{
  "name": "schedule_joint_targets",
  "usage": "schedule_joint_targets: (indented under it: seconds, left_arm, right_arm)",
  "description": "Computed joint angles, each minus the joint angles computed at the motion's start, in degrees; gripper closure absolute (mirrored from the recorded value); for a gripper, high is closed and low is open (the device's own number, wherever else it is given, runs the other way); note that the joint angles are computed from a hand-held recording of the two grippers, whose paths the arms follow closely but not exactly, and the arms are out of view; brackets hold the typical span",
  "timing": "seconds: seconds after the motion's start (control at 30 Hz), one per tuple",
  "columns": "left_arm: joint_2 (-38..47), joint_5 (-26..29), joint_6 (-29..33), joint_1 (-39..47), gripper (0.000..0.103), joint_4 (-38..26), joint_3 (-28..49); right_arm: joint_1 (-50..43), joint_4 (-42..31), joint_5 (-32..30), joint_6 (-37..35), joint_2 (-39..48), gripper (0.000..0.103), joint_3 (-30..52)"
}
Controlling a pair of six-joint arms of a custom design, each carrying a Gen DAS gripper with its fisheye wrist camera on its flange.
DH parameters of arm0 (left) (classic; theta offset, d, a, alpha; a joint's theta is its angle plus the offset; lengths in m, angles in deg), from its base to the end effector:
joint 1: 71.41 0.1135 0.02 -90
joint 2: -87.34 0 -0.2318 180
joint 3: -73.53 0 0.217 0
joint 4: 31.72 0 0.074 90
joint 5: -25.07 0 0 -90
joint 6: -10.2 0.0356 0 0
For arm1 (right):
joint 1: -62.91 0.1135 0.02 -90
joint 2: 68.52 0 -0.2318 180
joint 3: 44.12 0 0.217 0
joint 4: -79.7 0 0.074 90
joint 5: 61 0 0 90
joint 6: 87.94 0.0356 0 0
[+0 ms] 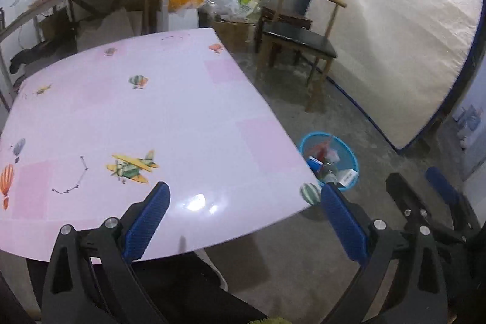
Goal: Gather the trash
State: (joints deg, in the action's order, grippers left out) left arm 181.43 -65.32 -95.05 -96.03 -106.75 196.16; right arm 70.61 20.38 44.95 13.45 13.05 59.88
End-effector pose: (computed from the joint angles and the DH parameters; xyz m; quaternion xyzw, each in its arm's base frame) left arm 0.2752 -0.1259 0.3689 0.0746 0.9258 -0.1234 0.3495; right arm 0.2720 0.0269 0.3606 0.0905 0.8834 -0.0490 0.4572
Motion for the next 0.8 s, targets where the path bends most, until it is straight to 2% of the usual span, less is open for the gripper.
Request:
schedule_joint_targets:
  seconds: [0.17, 0.37, 0.53, 0.8]
  left_arm:
    - [2.4, -4.1, -2.8, -0.3, 0.006, -2.7, 5.4]
    - [1.9, -8.6, -4.7, -1.7, 0.006, -6.0, 4.8]
    - [1.4, -11.1, -5.9, -2.4, 0.006, -7.7, 3.6]
    - [3.0, -12.8, -6.6, -2.3, 0.006, -10.3, 4.9]
  right_arm:
    - [2.8, -6.7, 6.2, 2.3, 1.0, 0.008, 3.9]
    - [5.6, -12.3, 11.7, 3.2, 1.5, 0.008, 4.9]
    - [5.7, -15.3, 12.4, 5.0, 2.3, 0.008, 5.3]
    - [5.4, -16.0, 12.1, 5.6, 2.8, 0.008, 5.4]
